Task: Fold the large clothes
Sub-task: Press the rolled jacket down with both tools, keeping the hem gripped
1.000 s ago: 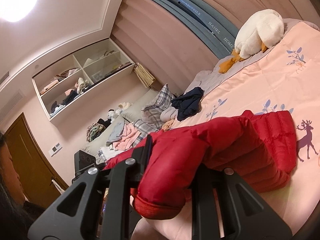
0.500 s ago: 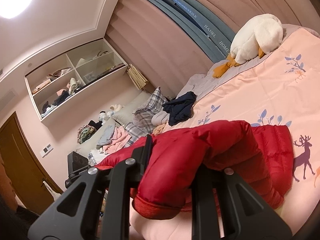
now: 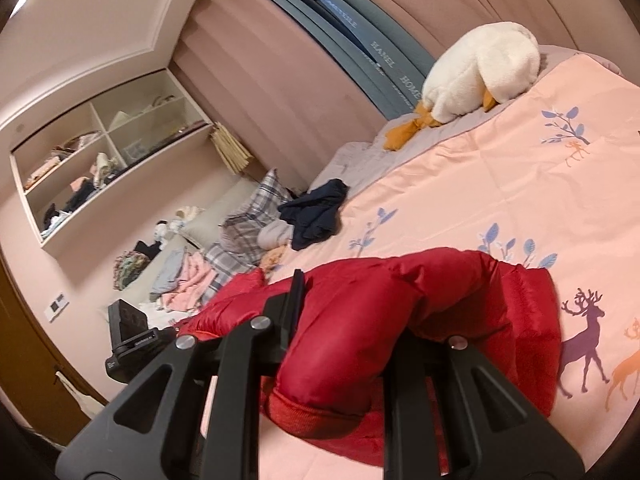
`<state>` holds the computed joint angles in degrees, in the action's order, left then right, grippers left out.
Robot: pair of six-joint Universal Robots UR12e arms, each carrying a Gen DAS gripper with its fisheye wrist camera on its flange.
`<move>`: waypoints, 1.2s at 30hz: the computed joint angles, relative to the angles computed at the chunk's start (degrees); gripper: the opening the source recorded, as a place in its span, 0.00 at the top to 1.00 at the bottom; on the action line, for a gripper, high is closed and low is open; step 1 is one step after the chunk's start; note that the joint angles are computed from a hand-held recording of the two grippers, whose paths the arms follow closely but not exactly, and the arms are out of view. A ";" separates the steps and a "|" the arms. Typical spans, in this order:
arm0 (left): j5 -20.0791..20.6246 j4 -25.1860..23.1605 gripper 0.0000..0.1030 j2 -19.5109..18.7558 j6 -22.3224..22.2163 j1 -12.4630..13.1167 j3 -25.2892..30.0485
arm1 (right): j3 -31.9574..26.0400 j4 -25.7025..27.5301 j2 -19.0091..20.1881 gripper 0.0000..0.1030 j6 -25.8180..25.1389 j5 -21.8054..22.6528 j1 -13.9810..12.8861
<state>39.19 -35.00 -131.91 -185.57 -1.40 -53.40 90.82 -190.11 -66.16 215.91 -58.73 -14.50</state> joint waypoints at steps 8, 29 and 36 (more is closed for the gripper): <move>3.24 -5.04 0.86 -4.27 -0.85 -0.98 6.42 | -2.05 5.59 1.67 0.83 -2.68 -2.99 0.41; 12.91 -19.37 0.86 -13.54 1.74 -3.76 22.43 | -7.18 15.51 6.01 0.83 -5.08 -7.96 0.77; 15.14 -21.99 0.85 -16.08 2.34 -4.45 27.06 | -8.90 17.36 7.15 0.83 -5.65 -9.39 0.94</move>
